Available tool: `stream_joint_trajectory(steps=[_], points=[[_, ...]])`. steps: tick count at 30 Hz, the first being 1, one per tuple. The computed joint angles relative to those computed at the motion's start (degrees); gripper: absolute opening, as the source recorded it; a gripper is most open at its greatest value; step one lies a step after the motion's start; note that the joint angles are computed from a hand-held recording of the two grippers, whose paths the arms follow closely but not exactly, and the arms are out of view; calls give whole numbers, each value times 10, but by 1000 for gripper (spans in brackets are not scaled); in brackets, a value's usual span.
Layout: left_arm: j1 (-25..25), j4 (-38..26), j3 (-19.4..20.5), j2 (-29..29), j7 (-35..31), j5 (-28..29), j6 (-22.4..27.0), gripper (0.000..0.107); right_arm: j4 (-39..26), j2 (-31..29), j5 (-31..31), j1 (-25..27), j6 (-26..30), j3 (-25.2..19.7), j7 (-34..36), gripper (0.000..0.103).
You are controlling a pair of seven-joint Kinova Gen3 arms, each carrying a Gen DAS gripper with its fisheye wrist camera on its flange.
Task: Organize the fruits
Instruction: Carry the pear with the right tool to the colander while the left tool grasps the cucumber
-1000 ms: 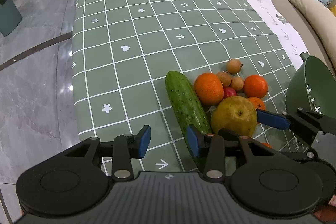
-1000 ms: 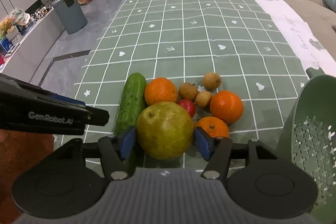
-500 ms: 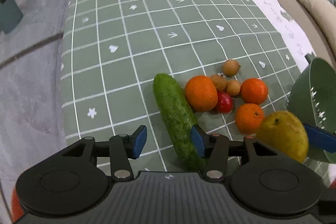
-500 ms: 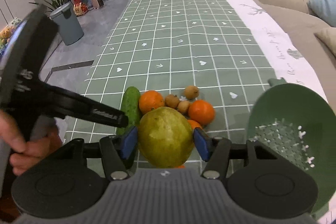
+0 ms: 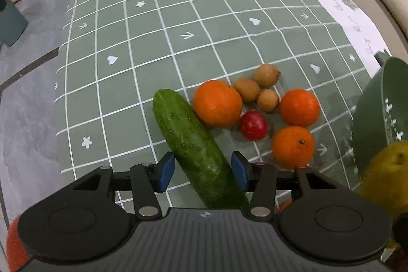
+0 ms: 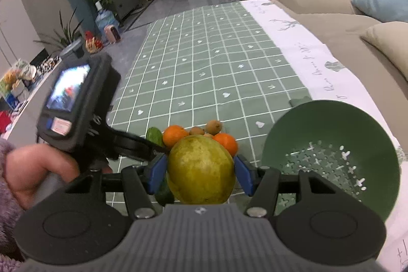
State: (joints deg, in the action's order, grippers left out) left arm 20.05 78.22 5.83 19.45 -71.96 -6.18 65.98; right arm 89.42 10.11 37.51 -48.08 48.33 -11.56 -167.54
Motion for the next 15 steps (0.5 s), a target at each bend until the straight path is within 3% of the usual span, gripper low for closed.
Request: stream_joint_trajectory(steps=[6, 10, 15], points=[[-27, 45, 2, -30, -10, 38, -41, 48, 15, -19, 18, -1, 11, -4, -34, 55], [-43, 56, 4, -45, -27, 56, -40, 40, 16, -26, 26, 4, 35, -11, -45, 55], [-71, 85, 7, -82, -55, 104, -53, 38, 26, -39, 19, 20, 50, -18, -43, 55]])
